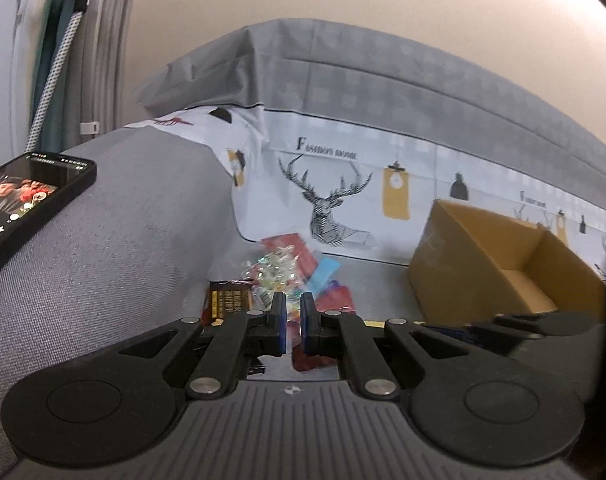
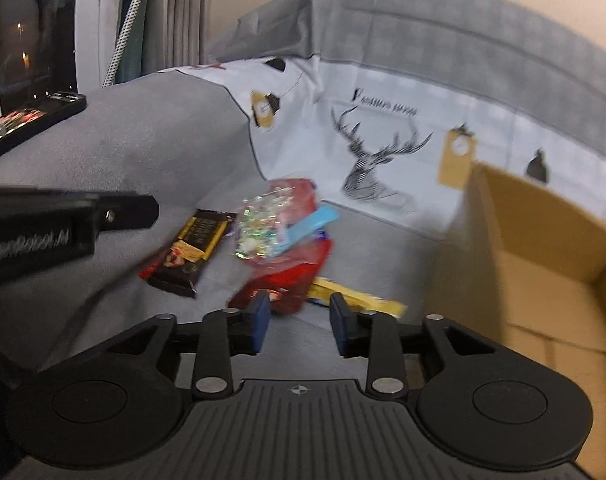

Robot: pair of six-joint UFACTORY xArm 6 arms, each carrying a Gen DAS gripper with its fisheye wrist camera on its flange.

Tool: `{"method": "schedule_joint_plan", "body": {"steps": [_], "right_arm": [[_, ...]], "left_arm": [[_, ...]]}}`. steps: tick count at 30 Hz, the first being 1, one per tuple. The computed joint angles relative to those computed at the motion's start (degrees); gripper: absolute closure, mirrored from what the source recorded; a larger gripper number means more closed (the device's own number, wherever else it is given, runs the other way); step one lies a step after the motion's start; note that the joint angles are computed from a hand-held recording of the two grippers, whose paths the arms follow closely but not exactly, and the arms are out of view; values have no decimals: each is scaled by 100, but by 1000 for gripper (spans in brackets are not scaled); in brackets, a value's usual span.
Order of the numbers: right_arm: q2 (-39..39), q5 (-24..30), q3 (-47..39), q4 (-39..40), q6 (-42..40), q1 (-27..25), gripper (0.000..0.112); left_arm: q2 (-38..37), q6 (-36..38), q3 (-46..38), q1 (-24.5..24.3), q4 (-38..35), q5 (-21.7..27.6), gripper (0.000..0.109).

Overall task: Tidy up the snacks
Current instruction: 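Close left tool on black biscuit bar while right tool moves toward red packet, then grasp the red packet with right tool while left tool holds black biscuit bar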

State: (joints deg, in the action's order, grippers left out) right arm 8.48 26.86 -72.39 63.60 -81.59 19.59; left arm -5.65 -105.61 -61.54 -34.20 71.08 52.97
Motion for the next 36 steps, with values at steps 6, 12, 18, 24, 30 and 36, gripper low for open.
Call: {"method": "schedule_joint_plan", "body": {"steps": [6, 12, 18, 24, 30, 36], "right_arm": [[887, 32, -833, -953, 1791, 199, 65], [1448, 588, -1475, -1492, 2970, 119, 65], [1651, 755, -1744, -1040, 2739, 69, 96], [1313, 535, -1405, -256, 1709, 59, 105], [690, 427, -951, -454, 1336, 31, 110], [11, 973, -484, -1423, 1690, -231, 110]], "left_arm": [[378, 592, -249, 116, -574, 349, 101], [801, 740, -488, 466, -1039, 299, 88], [957, 549, -557, 612, -1227, 395, 74], [1023, 528, -611, 644, -1244, 323, 67], [973, 445, -547, 696, -1264, 170, 67], [1042, 586, -622, 737, -1514, 96, 60]]}}
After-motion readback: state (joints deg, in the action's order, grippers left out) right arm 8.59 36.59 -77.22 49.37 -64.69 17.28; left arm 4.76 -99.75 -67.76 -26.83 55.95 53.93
